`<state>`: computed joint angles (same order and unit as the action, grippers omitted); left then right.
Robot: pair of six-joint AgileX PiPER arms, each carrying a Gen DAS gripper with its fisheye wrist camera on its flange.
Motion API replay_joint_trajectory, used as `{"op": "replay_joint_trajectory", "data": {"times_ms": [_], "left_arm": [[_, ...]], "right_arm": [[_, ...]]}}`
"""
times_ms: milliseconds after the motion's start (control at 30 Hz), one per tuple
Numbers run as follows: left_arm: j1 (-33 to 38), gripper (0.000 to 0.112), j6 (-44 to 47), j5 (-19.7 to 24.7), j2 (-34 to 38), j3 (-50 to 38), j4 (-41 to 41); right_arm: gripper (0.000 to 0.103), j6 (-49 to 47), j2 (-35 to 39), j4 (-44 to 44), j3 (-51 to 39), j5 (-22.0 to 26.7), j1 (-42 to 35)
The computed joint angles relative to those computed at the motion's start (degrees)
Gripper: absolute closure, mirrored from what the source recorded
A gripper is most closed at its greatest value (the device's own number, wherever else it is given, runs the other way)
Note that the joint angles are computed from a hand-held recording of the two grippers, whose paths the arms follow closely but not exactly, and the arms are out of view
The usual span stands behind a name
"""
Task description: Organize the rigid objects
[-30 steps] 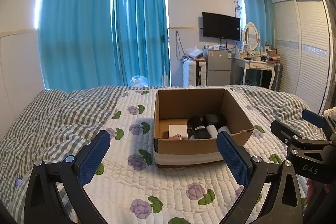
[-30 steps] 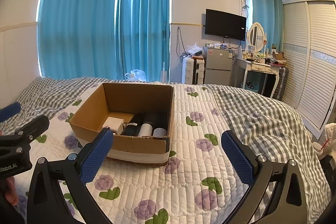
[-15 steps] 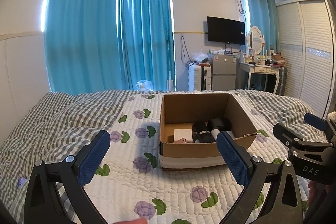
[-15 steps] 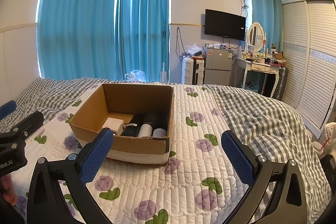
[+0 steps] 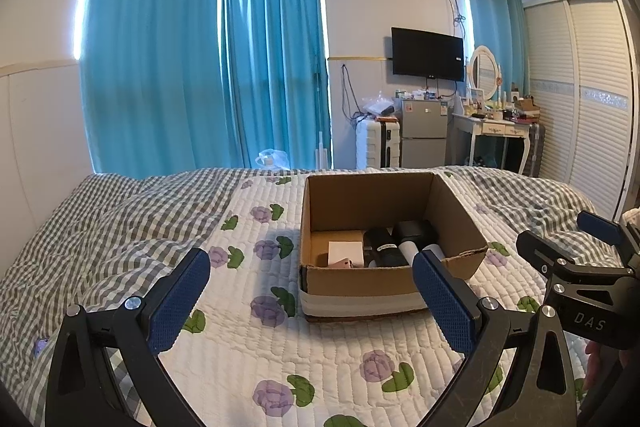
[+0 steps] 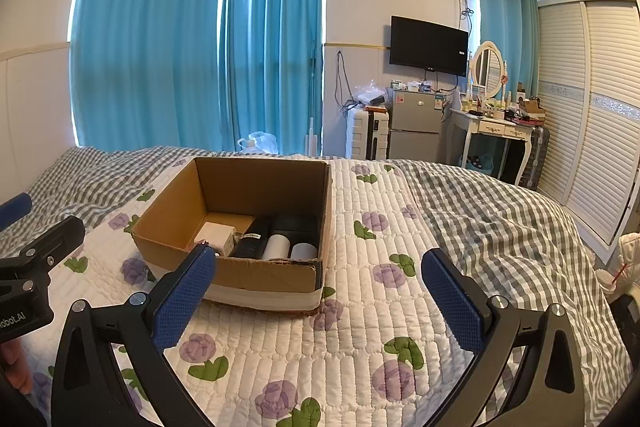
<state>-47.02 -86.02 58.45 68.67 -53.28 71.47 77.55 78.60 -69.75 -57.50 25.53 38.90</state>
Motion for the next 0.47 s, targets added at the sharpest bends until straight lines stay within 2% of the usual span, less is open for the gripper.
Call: {"op": "replay_joint_trajectory", "data": {"times_ms": [467], "left_arm": [[-0.54, 0.009, -0.85, -0.11, -0.07, 0.17, 0.76]], "right_arm": [[0.000, 0.23, 0.34, -0.39, -0.07, -0.14, 0.02]]}}
